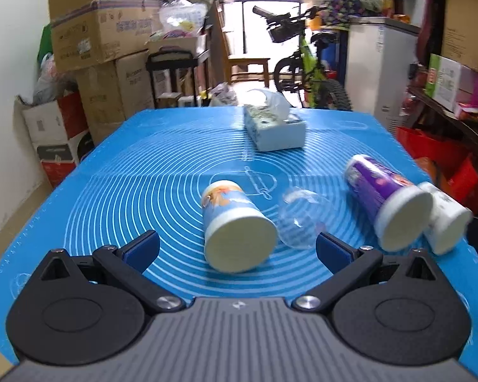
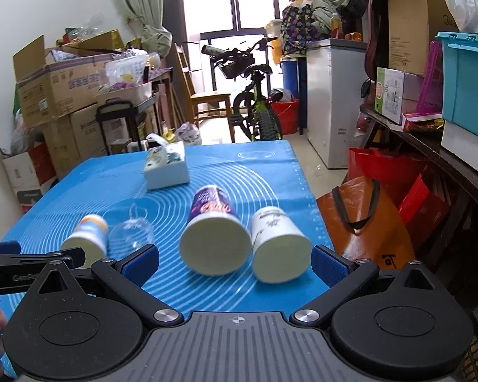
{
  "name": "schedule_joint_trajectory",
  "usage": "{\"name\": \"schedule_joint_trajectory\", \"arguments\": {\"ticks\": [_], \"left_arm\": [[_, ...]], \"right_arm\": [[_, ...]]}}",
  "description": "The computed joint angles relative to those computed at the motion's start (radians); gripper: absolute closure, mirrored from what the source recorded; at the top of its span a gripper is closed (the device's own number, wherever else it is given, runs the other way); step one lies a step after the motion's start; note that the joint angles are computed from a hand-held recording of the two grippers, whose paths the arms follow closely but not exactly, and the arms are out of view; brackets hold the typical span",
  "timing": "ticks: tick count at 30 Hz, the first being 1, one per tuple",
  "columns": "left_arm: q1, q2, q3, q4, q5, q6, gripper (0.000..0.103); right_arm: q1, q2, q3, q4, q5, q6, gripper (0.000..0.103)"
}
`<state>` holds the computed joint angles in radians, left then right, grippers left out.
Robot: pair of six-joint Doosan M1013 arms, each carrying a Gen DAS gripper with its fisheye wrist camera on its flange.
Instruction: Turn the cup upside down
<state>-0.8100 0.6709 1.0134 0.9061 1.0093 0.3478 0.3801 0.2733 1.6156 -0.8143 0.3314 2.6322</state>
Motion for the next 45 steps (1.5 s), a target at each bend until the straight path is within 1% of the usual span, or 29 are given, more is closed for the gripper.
{"name": "schedule_joint_trajectory", "arguments": {"ticks": [3,5,10,15,16,17,21,23,25,29,31,32,35,40,42,45], "left_arm": [[0.015,0.019,-0.026,-0.007,0.012,-0.026,0.0],[0.021,0.032,-0.043,0.0,0.025,-0.037,0.0],[0.038,0.064,-0.088,-0.029,0.054,-0.012,0.0],[0.046,0.075,-0.102,-0.07,0.055,0.041,0.001],[0.047,0.076,-0.101,-0.075,0.052,0.051,0.003],[0.048,0.078,-0.103,-0.08,0.049,0.059,0.013],[0.053,0.07,-0.09,-0.109,0.017,0.075,0.02],[0.057,0.066,-0.084,-0.123,-0.012,0.082,0.031],[0.055,0.067,-0.087,-0.117,-0.005,0.085,0.032],[0.049,0.055,-0.067,-0.1,-0.012,0.058,0.034],[0.043,0.044,-0.051,-0.079,-0.012,0.039,0.041],[0.039,0.036,-0.043,-0.07,-0.011,0.036,0.041],[0.029,0.001,0.004,-0.064,-0.049,0.023,0.041],[0.016,-0.035,0.05,-0.118,-0.088,0.041,0.041],[0.006,-0.052,0.074,-0.112,-0.106,0.035,0.041],[-0.007,-0.067,0.092,-0.13,-0.127,0.074,0.041]], "right_arm": [[-0.003,0.016,-0.015,-0.011,0.005,0.014,0.002],[-0.007,0.027,-0.023,0.01,0.006,-0.004,0.002],[-0.009,0.047,-0.037,0.049,0.01,-0.038,0.002],[-0.013,0.056,-0.041,0.078,0.007,-0.058,0.002],[-0.014,0.058,-0.044,0.088,0.01,-0.065,0.002],[-0.015,0.06,-0.045,0.096,0.011,-0.071,0.002],[-0.017,0.066,-0.051,0.116,0.015,-0.084,0.002],[-0.016,0.066,-0.051,0.11,0.017,-0.08,0.002],[-0.015,0.065,-0.05,0.104,0.018,-0.075,0.002],[-0.014,0.062,-0.049,0.087,0.019,-0.059,0.002],[-0.012,0.056,-0.045,0.068,0.018,-0.042,0.002],[-0.011,0.053,-0.044,0.062,0.018,-0.036,0.002],[-0.007,0.042,-0.036,0.038,0.013,-0.016,0.002],[0.004,0.019,-0.016,0.027,0.007,-0.005,0.002],[0.009,0.008,-0.005,0.029,0.007,-0.01,0.002],[0.016,-0.005,0.005,0.036,0.019,-0.024,0.002]]}}
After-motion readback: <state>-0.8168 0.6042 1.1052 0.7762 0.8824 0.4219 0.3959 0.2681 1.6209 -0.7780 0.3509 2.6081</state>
